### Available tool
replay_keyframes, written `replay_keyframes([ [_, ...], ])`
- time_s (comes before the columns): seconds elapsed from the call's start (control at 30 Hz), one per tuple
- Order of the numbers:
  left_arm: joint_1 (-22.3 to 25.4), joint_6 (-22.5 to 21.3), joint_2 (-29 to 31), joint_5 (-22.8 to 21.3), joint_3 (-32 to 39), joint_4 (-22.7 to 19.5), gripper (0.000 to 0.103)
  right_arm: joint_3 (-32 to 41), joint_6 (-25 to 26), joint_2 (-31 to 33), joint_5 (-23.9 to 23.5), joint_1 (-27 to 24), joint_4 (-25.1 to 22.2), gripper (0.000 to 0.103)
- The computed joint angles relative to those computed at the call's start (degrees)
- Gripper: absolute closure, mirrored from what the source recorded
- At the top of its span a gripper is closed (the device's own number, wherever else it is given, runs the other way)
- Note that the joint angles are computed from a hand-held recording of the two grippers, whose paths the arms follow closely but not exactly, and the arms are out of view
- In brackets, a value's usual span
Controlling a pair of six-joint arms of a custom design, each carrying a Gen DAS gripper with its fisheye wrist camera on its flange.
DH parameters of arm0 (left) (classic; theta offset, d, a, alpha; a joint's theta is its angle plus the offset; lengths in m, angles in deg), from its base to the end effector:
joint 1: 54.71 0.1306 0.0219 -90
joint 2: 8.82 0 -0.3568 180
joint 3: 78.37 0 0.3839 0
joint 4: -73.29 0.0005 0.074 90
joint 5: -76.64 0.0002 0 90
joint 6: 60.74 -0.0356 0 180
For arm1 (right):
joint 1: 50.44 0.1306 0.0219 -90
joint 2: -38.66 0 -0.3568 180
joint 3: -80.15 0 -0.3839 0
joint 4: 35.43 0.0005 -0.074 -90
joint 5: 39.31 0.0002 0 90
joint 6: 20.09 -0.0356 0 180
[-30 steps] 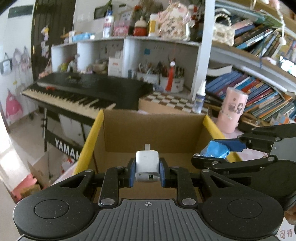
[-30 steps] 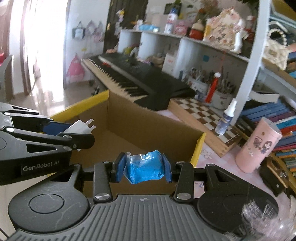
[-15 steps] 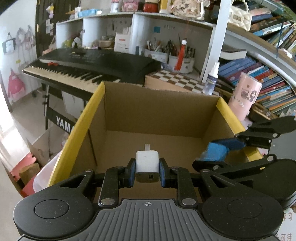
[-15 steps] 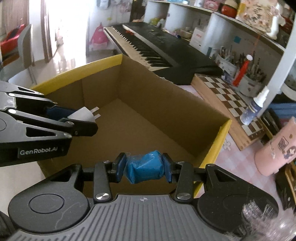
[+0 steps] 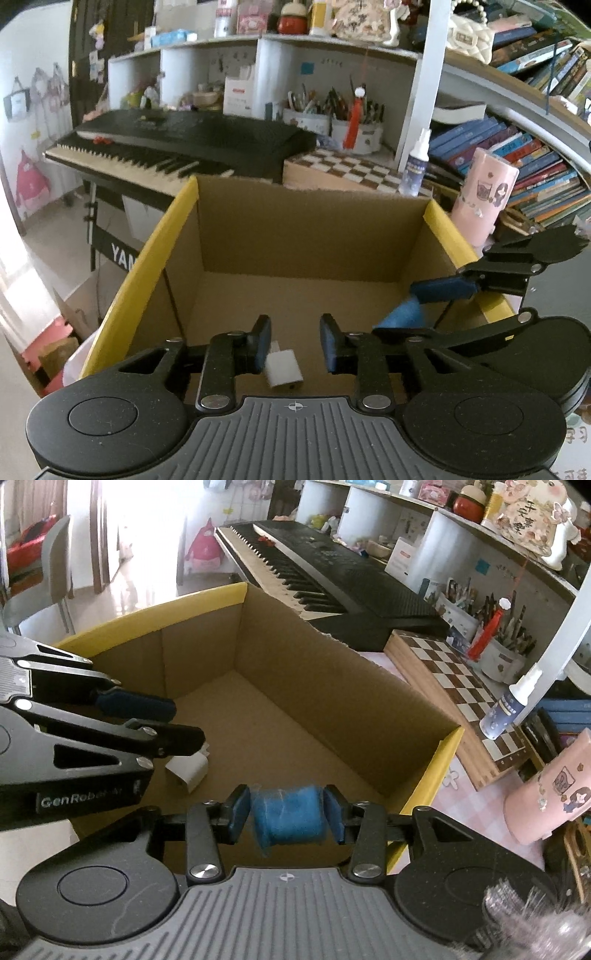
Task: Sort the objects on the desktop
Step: 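Open the left gripper dropping the plug while the right releases the candy into the box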
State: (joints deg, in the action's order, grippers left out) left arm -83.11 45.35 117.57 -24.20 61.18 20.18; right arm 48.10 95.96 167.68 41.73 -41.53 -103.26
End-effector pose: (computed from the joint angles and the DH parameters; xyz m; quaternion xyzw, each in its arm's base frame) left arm 0.6106 -0.3231 0.4351 0.0570 0.9012 -0.0802 0.4222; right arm 0.6723 0.1105 0.4500 -0.3066 0.8822 0.0202 0.3569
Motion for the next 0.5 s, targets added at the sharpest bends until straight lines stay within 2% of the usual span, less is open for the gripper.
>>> replay_keyframes([
  [0.1, -0.1, -0.1, -1.6, -0.5, -2.2, 2.8, 0.063, -2.2, -1.8, -1.5, 0.0, -0.1, 2.0, 0.057],
  [0.23, -0.4, -0.8, -3.8, -2.2, -5.2, 6.8, 0.055, -8.8, -3.8, -6.0, 0.4, -0.1, 8.0, 0.054],
  [0.37, -0.8, -1.2, -6.4, -4.3, -8.9, 10.6, 0.036, -15.7, -7.2, -10.7, 2.5, 0.2, 14.1, 0.052],
  [0.5, -0.9, -1.2, -9.0, -4.6, -12.3, 13.3, 0.031, -23.0, -12.1, -15.9, 5.7, 0.5, 19.9, 0.046],
])
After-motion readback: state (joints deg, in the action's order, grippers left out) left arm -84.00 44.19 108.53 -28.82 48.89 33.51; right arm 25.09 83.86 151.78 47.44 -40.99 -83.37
